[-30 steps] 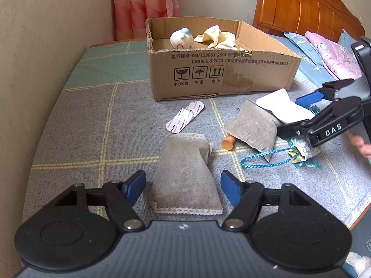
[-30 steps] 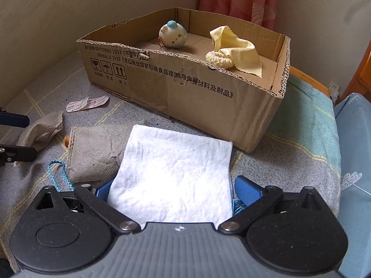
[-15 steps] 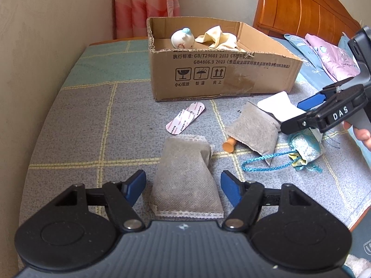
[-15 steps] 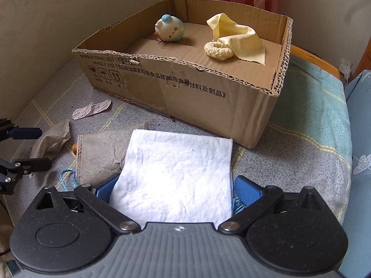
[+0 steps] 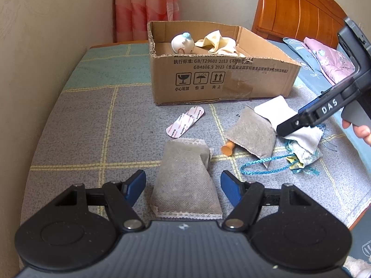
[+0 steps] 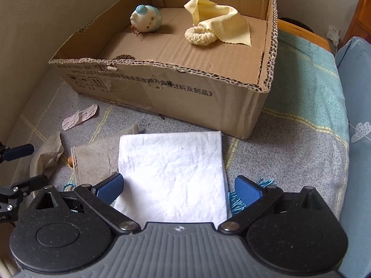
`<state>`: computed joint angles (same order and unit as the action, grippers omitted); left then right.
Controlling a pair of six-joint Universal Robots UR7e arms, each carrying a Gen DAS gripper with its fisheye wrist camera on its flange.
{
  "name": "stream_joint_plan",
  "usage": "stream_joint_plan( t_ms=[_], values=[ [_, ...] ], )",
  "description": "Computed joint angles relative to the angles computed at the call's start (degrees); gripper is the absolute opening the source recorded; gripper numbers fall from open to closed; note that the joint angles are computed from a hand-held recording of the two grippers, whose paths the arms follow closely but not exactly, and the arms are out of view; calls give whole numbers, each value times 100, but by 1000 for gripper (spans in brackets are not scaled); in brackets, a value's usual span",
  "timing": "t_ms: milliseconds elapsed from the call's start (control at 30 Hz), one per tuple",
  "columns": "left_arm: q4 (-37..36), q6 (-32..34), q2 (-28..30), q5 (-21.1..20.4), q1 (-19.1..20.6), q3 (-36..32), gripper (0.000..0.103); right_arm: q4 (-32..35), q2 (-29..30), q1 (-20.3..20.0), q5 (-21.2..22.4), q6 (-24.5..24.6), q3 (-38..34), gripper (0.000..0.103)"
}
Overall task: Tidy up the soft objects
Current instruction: 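Grasp the white cloth with the right gripper while the left gripper regrips the grey sachet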
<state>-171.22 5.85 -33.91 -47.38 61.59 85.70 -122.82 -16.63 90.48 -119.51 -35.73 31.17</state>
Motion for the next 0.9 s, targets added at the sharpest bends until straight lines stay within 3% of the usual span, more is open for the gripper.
stream_joint_plan(
  t_ms=[267, 333, 400, 533, 700, 767, 900],
  values=[
    [55, -23, 3, 2, 4, -6, 71, -333, 209, 159, -748, -577, 22, 103],
    [65, -23, 9, 0, 7, -11, 71, -338, 212, 162, -759, -569, 19, 102],
    [76, -30, 17, 6, 8, -21, 71, -400, 180, 159, -735, -577, 57, 98],
    [93, -21, 29, -8, 10, -41, 71, -561, 35, 158, -695, -578, 240, 74],
    [112, 7, 38, -6, -2, -50, 71, -746, -102, 140, -613, -627, 449, 62],
    [117, 11, 36, 5, -5, -52, 71, -815, -134, 131, -562, -609, 489, 51],
    [172, 11, 48, 38, -11, -85, 71, -1001, -241, 117, -495, -655, 674, 50]
  ],
)
